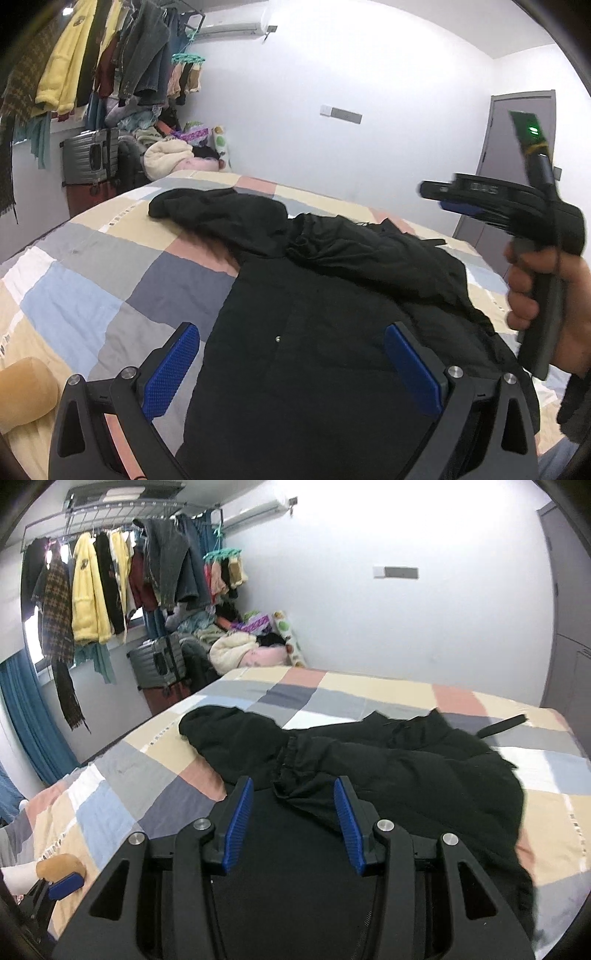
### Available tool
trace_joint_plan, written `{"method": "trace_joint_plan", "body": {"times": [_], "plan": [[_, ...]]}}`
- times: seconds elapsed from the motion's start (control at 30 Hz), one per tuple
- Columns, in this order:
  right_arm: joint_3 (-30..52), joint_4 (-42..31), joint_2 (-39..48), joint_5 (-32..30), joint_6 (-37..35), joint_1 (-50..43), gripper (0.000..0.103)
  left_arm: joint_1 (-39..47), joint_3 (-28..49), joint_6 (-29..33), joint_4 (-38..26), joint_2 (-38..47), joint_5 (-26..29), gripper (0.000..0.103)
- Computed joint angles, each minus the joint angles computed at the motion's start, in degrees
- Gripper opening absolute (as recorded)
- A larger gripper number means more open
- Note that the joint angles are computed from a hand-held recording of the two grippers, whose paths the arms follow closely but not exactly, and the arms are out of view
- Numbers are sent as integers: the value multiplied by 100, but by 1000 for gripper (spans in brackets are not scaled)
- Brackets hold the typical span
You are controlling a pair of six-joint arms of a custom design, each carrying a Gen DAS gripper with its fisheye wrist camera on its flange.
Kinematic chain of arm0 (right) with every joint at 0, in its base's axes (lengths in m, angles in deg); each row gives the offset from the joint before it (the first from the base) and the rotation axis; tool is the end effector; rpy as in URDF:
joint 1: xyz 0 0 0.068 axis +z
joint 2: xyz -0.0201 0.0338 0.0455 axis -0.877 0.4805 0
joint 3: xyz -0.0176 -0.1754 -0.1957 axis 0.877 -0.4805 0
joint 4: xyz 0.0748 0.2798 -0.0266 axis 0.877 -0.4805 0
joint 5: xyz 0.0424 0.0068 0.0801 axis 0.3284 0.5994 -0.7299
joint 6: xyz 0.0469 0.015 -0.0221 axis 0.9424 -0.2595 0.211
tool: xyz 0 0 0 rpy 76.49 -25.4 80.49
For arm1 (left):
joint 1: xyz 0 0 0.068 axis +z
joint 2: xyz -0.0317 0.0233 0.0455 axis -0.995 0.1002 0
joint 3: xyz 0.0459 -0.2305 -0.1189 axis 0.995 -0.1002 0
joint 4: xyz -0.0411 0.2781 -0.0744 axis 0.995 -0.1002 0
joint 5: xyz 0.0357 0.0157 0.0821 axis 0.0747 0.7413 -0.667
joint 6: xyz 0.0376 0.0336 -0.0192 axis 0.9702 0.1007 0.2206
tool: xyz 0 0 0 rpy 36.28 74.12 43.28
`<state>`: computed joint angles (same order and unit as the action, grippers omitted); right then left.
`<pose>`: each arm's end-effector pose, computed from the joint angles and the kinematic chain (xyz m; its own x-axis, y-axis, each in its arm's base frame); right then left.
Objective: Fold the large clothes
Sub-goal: 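Withdraw the right gripper and move the left gripper to the other sleeve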
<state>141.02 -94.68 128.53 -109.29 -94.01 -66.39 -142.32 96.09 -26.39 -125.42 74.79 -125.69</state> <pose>0.3285 -0.0078 0.3327 -0.4574 -0.2281 -0.8595 -0.5855 0.8047 0.0980 0.1196 -0.1384 0.2497 -0.4414 -0.3140 -0.8406 -0.2707 0.9397 -0.2088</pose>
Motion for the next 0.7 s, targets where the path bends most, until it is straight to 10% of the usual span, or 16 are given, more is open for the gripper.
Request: {"method": "trace_joint_plan", "body": {"times": [0.7], "plan": [[-668,-2096,-572,-1957,-3057,-3547,47,-962,446,-871,-615,541,-536,102]]}}
